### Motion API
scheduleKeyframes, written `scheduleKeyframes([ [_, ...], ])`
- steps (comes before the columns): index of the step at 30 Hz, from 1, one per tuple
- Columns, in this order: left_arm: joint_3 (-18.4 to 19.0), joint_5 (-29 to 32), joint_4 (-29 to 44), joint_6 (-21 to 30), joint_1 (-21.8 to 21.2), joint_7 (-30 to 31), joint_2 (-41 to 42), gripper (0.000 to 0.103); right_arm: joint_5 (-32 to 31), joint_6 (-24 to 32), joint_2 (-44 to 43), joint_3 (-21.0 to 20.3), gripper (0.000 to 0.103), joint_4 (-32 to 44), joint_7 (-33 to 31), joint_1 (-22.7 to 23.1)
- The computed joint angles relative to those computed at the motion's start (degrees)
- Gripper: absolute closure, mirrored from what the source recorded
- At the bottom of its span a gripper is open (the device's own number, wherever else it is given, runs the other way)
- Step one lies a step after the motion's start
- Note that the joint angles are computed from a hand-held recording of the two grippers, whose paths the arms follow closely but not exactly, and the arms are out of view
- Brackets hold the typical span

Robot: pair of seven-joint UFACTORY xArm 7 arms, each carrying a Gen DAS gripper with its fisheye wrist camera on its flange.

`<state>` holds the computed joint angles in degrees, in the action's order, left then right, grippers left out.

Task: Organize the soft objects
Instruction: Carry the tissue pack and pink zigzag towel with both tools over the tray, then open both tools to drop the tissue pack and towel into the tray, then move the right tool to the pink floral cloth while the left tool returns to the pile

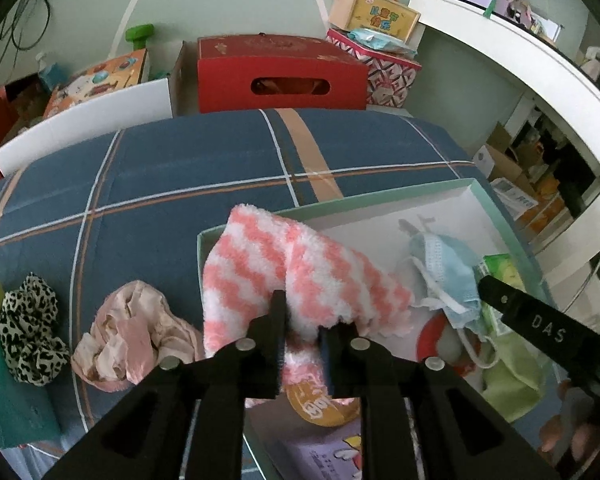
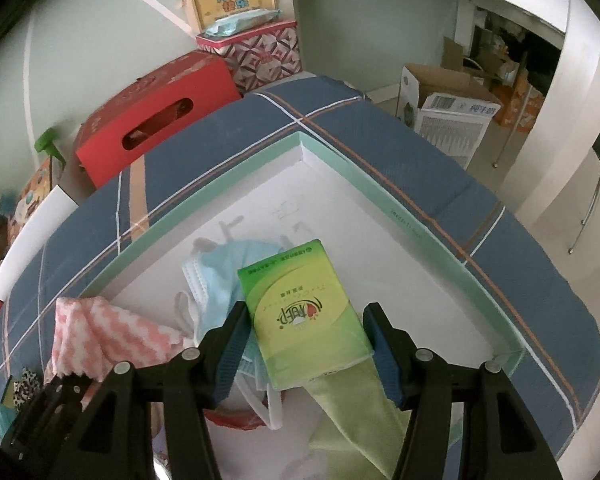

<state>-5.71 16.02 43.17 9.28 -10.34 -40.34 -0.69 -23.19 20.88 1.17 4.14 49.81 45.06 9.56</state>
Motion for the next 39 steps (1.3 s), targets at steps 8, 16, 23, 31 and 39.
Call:
scheduleKeyframes([
  [8,-0.9,-12.3,-1.3,4.4,-0.8,9.3,-5.2,0.043,1.9,2.6,-1.9,1.0,0.028,0.3,-3.6,0.5],
  [16,-4.3,-2.7,-5.2,10.7,5.6,-2.2,-13.5,0.025,2.2,4.8,-4.3,2.4,0.014,0.1,-6.6,1.1],
  [23,-3.8,0.4,-9.0,12.4,8.3,-5.6,-18.8,0.012,1.3,6.1,-5.2,3.5,0.000,0.3,-6.8,1.7],
  [31,-0.4,-3.8,-13.5,15.1,9.0,-0.9,-24.7,0.012,-1.7,7.1,-4.6,5.1,0.000,1.5,-6.7,3.5],
  [39,0.7,-4.7,-18.6,17.9,14.8,0.4,-33.8,0.012,-2.1,6.5,-3.6,6.2,0.000,2.8,-8.6,6.8],
])
